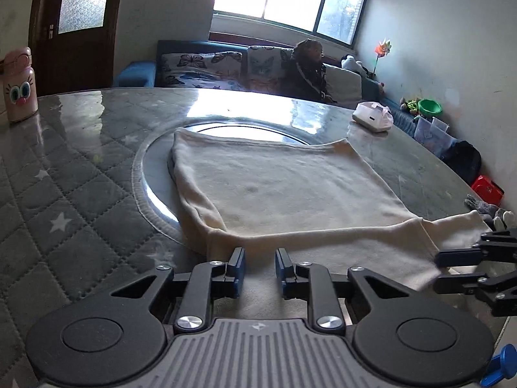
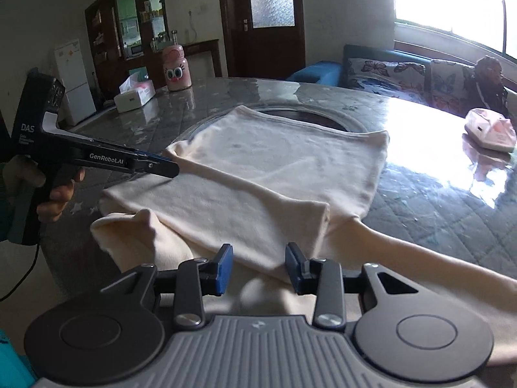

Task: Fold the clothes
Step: 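Grasp the sleeve with the right gripper and fold it across the body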

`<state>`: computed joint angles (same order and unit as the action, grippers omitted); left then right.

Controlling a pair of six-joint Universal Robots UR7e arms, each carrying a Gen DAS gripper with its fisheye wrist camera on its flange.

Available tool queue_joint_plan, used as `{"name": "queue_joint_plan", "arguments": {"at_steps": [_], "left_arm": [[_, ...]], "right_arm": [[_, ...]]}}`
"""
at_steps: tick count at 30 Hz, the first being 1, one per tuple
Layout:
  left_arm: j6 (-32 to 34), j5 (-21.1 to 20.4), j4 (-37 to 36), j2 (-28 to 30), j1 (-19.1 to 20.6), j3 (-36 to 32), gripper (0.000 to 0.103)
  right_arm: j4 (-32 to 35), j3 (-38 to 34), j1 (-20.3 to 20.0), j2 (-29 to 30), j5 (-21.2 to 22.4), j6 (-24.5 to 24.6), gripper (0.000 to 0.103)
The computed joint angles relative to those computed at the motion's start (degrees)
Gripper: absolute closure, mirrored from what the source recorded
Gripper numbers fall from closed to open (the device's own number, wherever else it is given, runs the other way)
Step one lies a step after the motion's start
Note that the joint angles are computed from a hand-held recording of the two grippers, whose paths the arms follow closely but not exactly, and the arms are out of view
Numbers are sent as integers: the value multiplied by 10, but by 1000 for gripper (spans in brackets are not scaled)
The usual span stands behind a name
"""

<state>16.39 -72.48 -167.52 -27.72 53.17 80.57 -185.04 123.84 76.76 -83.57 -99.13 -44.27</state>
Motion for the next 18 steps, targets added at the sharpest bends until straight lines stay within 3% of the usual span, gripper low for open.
{"name": "queue_joint_plan", "arguments": {"at_steps": [5, 13, 18], "left_arm": [[6, 10, -13, -2, -10, 8, 80], [13, -17, -23, -5, -26, 21, 79], [17, -33, -21, -4, -36, 30, 75]], "right_arm": [[-36, 32, -16, -40, -7, 15, 67], [-141, 63, -64, -82, -90, 68, 67], [-180, 61, -97, -92, -107, 92, 67]]}}
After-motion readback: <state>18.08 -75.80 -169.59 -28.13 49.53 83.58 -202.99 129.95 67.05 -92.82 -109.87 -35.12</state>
